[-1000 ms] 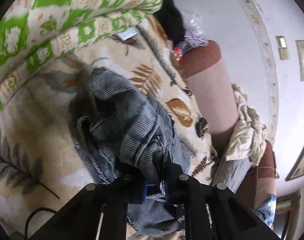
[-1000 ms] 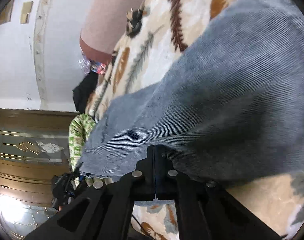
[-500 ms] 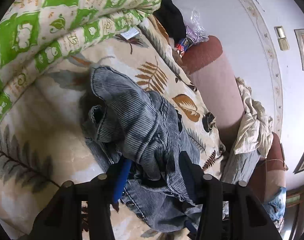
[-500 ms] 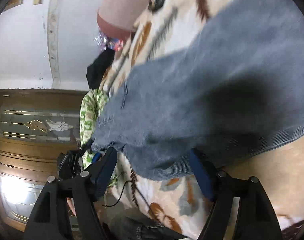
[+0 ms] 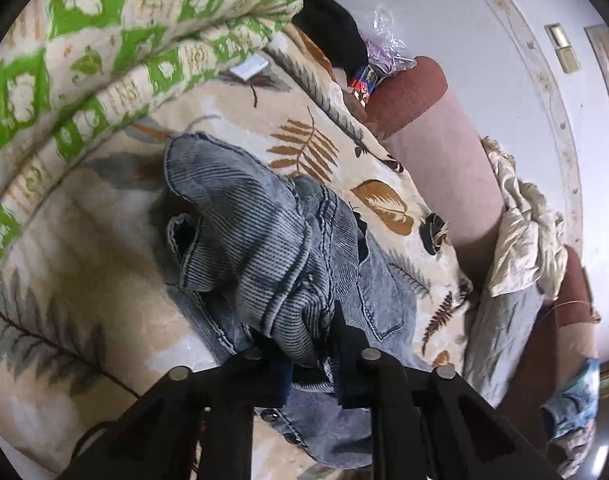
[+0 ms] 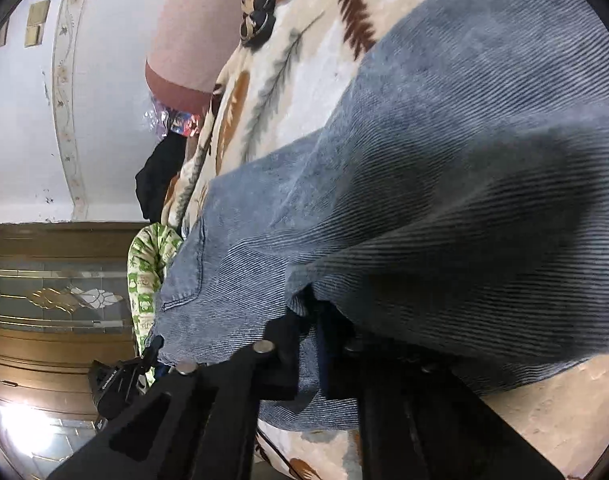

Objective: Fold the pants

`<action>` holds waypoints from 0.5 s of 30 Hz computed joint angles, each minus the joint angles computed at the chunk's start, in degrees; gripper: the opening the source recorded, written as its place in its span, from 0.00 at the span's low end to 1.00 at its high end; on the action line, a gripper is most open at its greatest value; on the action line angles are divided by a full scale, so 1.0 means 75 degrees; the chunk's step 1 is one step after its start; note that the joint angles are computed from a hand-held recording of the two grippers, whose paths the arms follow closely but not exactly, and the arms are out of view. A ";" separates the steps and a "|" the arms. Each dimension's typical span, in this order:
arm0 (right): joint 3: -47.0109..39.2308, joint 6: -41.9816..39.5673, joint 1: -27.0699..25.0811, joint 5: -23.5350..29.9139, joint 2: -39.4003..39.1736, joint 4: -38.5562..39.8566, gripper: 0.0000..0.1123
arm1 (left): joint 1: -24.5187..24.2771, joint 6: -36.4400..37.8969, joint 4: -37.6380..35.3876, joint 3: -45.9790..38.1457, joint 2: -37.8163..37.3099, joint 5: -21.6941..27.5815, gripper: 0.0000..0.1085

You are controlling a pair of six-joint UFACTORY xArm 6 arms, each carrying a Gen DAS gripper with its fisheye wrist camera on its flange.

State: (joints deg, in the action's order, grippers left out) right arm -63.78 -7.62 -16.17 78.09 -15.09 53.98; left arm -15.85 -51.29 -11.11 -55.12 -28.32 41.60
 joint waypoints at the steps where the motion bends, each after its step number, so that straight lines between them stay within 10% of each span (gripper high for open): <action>1: 0.0005 -0.0090 0.0008 -0.0054 -0.0093 0.0012 0.01 | -0.0018 -0.0064 0.0085 0.0019 -0.0053 -0.0026 0.11; 7: -0.0289 -0.1169 -0.0714 0.0612 -0.0998 0.0537 0.01 | -0.0178 0.0075 -0.0275 0.0574 -0.1032 -0.0497 0.10; 11: 0.0025 -0.1249 -0.0891 0.1216 -0.0991 -0.0168 0.01 | -0.0539 -0.0499 0.0718 0.0547 -0.1008 0.0726 0.10; 15: 0.0514 -0.0640 -0.0296 0.1298 -0.0674 -0.1382 0.01 | 0.0035 -0.0149 -0.0614 0.0857 -0.0751 0.1522 0.20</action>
State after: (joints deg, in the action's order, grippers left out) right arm -59.93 -12.42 -18.39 87.83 -20.14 43.61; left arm -15.58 -52.41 -15.71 -48.69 -33.95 53.02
